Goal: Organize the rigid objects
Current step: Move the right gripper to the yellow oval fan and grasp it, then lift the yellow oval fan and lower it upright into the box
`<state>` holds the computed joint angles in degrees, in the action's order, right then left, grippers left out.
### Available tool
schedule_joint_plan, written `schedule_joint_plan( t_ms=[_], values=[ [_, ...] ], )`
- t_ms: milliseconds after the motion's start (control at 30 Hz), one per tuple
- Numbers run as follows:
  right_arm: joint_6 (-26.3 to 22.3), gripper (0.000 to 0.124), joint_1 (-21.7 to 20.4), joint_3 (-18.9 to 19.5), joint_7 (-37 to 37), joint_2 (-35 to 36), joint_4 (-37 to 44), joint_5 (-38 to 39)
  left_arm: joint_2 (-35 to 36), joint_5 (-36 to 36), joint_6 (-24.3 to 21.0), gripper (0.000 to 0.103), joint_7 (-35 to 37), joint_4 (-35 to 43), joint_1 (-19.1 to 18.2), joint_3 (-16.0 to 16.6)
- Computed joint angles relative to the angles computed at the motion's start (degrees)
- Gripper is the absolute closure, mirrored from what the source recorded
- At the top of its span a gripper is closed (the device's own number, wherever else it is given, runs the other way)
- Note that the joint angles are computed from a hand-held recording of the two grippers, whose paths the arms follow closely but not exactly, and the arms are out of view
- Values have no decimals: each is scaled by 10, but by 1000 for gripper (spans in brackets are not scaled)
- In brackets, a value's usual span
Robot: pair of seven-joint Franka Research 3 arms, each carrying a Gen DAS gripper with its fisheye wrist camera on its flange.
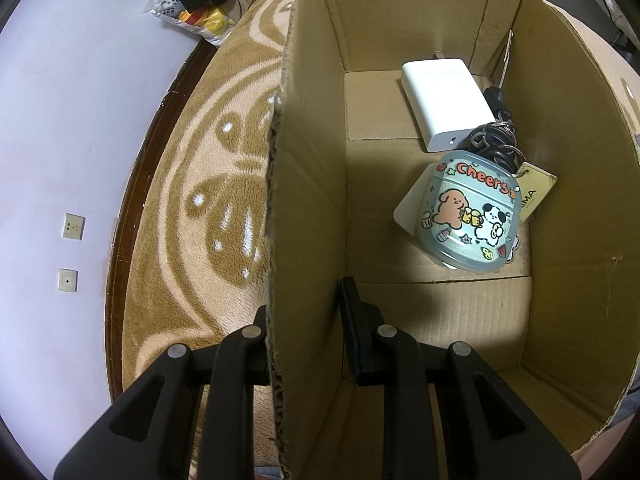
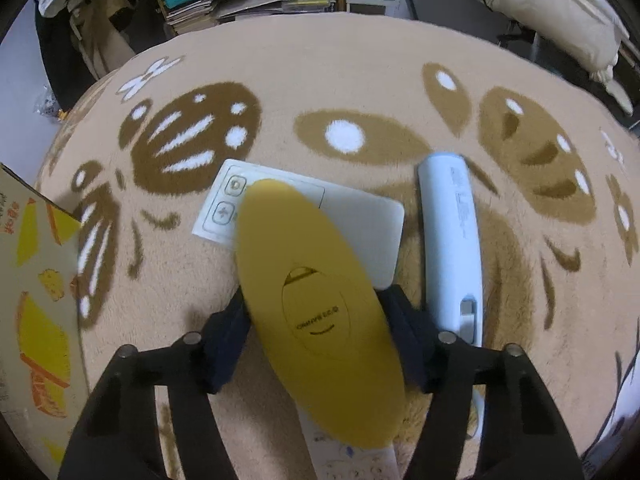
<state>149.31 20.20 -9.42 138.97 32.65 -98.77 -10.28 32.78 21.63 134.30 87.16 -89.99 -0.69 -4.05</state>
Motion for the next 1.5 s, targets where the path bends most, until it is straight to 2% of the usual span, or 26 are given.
schedule_joint_plan(
  t_ms=[200, 567, 833, 1167, 1500],
  values=[
    [6, 62, 5, 4, -12, -3, 0, -2, -1, 1, 0, 81, -1, -2, 0, 0],
    [55, 65, 19, -2, -14, -23, -22, -12, 0, 0, -2, 81, -1, 1, 0, 0],
    [64, 65, 11, 7, -36, -13, -12, 14, 2, 1, -2, 81, -1, 3, 0, 0],
    [122, 67, 7, 14, -57, -15, -24, 50, 2, 1, -2, 81, -1, 3, -1, 0],
    [122, 67, 25, 0, -75, -8, -13, 59, 1, 5, -2, 81, -3, 2, -3, 1]
  ],
)
